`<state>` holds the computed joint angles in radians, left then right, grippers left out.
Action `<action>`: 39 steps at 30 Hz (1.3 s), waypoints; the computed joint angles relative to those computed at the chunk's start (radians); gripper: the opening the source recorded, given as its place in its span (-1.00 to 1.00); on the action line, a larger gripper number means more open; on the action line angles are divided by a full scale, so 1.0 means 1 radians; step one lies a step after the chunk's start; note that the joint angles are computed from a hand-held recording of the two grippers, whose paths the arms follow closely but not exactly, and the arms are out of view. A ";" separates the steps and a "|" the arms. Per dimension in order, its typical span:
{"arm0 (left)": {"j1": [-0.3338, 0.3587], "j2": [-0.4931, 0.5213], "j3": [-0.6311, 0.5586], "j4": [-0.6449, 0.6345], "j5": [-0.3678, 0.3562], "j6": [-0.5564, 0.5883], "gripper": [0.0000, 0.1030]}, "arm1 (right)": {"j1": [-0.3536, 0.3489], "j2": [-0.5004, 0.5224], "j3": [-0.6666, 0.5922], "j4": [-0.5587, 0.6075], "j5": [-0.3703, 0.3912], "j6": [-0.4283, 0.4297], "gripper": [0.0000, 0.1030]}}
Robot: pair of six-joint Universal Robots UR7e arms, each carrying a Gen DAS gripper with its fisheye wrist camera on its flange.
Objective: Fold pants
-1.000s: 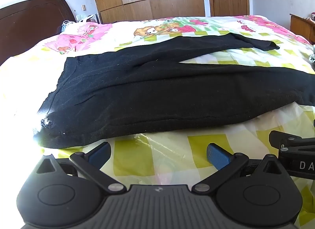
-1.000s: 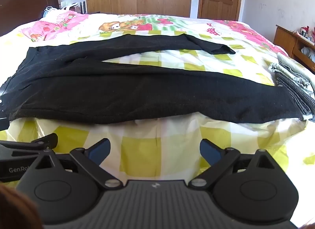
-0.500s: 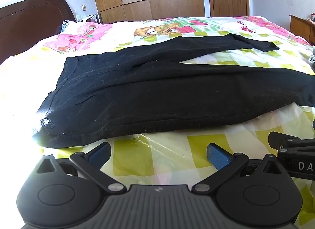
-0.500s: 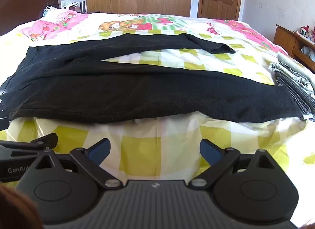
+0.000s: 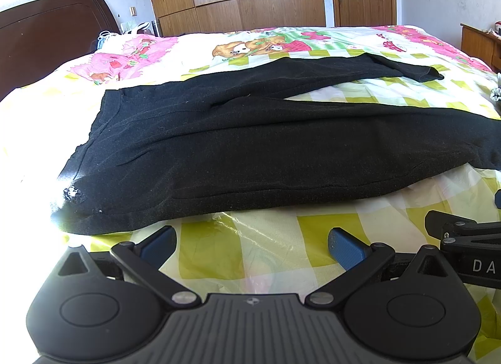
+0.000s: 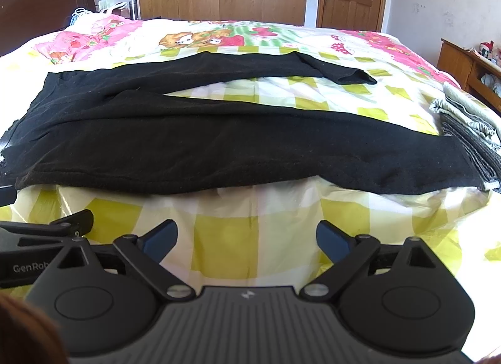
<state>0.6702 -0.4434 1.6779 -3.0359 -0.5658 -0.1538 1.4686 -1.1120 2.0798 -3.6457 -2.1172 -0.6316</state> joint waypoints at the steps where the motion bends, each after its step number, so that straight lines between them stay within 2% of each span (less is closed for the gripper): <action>1: 0.000 0.000 0.000 0.000 0.000 0.000 1.00 | 0.000 0.000 0.000 0.000 0.000 0.000 0.83; 39: 0.003 -0.001 -0.001 0.016 -0.013 -0.001 1.00 | -0.004 -0.007 0.001 0.035 0.017 0.000 0.62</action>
